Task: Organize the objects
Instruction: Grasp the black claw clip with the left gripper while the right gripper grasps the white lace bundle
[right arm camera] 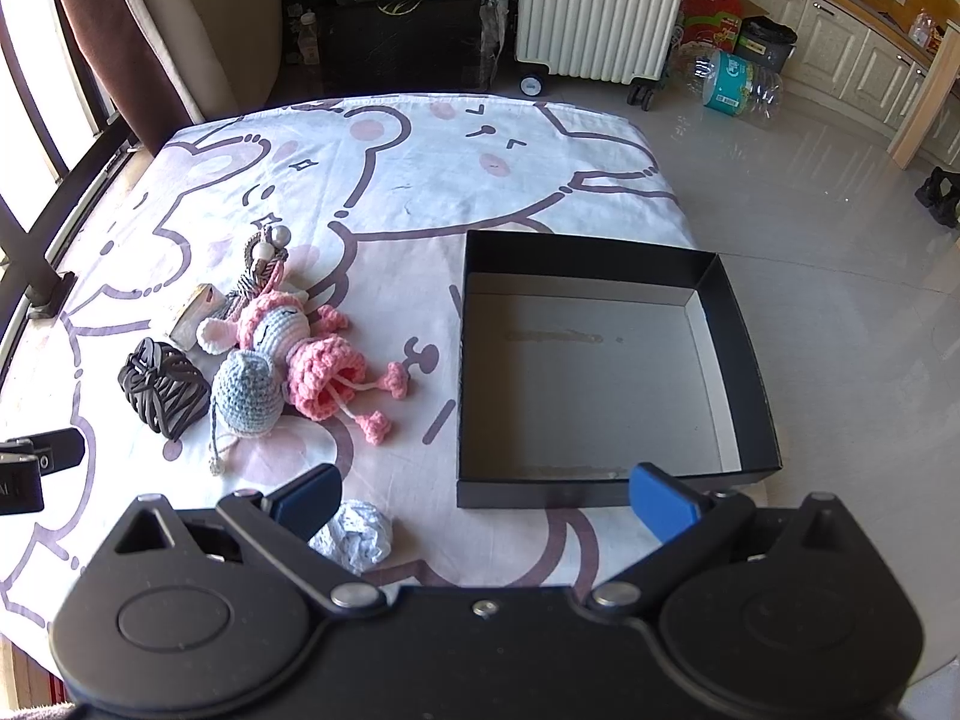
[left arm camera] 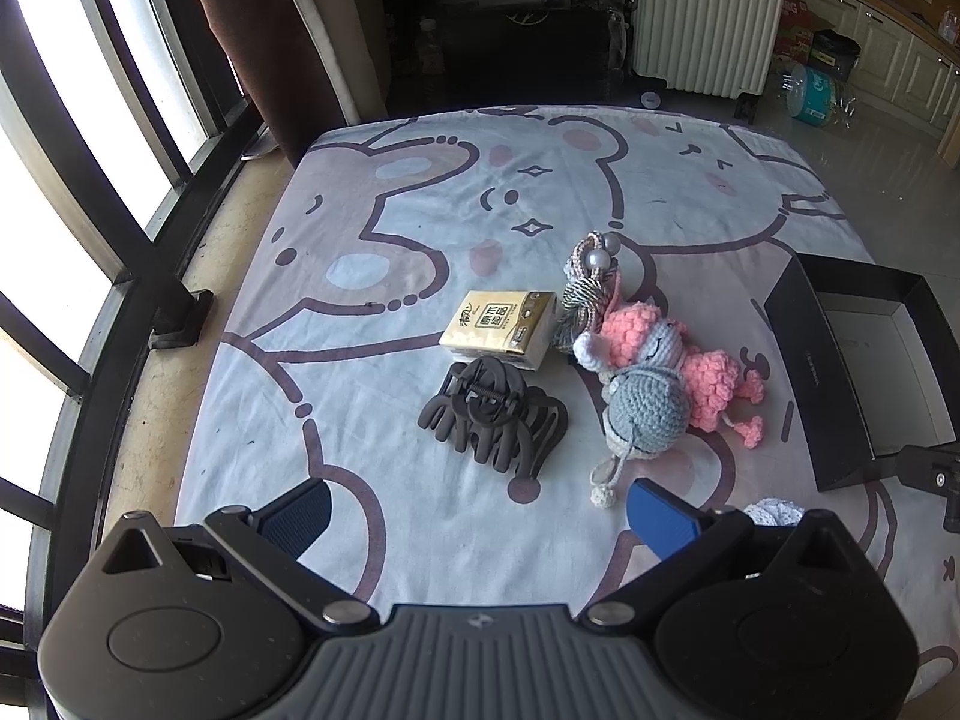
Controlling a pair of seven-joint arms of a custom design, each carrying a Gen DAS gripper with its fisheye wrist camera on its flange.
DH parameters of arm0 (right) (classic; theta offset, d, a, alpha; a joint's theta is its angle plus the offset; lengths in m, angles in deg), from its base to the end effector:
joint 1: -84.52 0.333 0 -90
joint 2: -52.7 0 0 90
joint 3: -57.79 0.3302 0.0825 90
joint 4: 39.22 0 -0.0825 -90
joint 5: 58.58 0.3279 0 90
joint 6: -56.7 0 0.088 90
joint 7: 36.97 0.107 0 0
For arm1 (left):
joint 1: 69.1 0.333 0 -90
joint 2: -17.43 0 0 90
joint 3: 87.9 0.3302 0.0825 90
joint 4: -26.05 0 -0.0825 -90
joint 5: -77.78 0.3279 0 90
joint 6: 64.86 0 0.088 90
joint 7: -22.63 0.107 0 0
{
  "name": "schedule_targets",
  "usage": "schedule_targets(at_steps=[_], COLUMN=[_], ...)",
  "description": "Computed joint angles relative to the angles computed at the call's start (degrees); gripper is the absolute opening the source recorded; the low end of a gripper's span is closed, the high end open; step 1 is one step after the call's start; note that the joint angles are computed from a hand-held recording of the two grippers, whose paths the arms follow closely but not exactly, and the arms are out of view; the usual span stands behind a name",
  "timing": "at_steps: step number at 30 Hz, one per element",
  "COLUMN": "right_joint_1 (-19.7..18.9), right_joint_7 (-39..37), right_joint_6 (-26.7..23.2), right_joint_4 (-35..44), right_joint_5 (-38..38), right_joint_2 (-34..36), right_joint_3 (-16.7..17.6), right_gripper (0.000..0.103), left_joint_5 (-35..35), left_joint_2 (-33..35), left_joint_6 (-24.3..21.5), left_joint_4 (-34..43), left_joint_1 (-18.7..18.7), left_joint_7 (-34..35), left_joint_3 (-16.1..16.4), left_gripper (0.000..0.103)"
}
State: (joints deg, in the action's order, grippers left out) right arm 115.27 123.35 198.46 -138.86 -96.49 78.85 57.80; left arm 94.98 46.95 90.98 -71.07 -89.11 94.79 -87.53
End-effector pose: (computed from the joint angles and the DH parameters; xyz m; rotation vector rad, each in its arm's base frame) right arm 0.5555 0.3327 0.3890 -1.7273 2.1552 -0.6329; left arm 0.6317 -0.2377 0.3984 -1.6293 2.1540 -0.5081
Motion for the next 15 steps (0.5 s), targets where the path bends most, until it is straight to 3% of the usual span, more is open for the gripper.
schedule_targets(at_steps=[11,15], right_joint_1=[-0.96,-1.51], right_joint_7=[-2.22,-3.48], right_joint_6=[4.15,7.70], right_joint_4=[-0.96,-1.86], right_joint_5=[1.38,2.04], right_joint_2=[0.15,0.35], right_joint_3=[0.18,0.21], right_gripper=[0.103,0.103], left_joint_5=[1.18,1.38], left_joint_2=[0.57,1.81], left_joint_6=[2.16,2.55], left_joint_4=[0.10,0.88], left_joint_1=[-0.88,-0.85], left_joint_7=[-1.84,-3.57], left_joint_3=[1.97,2.86], left_gripper=[0.103,0.103])
